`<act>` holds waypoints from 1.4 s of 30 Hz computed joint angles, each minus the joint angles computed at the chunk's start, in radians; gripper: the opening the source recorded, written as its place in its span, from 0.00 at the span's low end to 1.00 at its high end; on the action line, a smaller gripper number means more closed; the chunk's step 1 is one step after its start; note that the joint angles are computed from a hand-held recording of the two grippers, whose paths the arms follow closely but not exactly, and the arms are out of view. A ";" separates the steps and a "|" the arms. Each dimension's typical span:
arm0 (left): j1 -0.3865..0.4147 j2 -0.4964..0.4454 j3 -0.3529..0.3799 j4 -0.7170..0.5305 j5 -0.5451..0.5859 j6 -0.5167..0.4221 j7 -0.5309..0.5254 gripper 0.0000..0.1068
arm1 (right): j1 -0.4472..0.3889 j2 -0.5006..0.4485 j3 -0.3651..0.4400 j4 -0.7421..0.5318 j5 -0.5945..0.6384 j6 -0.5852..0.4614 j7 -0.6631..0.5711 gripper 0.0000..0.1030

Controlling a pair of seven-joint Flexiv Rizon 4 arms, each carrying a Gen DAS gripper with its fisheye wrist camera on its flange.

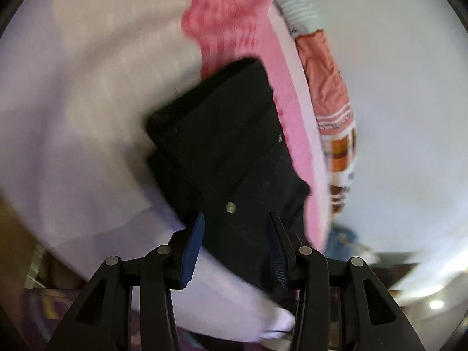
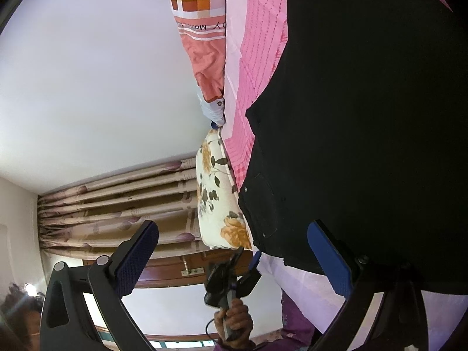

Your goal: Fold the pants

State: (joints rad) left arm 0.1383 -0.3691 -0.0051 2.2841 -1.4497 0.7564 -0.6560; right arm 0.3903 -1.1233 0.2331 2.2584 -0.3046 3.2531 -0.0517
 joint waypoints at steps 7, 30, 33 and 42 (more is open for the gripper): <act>0.018 -0.056 -0.001 -0.028 0.040 -0.011 -0.062 0.45 | -0.003 0.001 -0.006 -0.020 -0.030 -0.016 0.010 0.99; 0.018 -0.128 -0.048 -0.093 -0.032 -0.022 0.040 0.60 | 0.001 -0.002 -0.002 -0.021 -0.016 -0.012 0.042 1.00; -0.019 -0.123 -0.055 -0.099 -0.043 0.045 0.128 0.39 | 0.004 -0.002 -0.001 -0.022 -0.016 -0.012 0.039 1.00; -0.209 0.066 -0.080 -0.048 -0.183 0.228 0.491 0.13 | -0.005 -0.002 -0.011 -0.013 -0.031 -0.007 0.023 1.00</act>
State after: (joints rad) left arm -0.0704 -0.3031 -0.0846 2.2362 -1.6329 0.9845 -0.1650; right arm 0.3852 -1.1254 0.2221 2.2454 -0.3359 3.2460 -0.0285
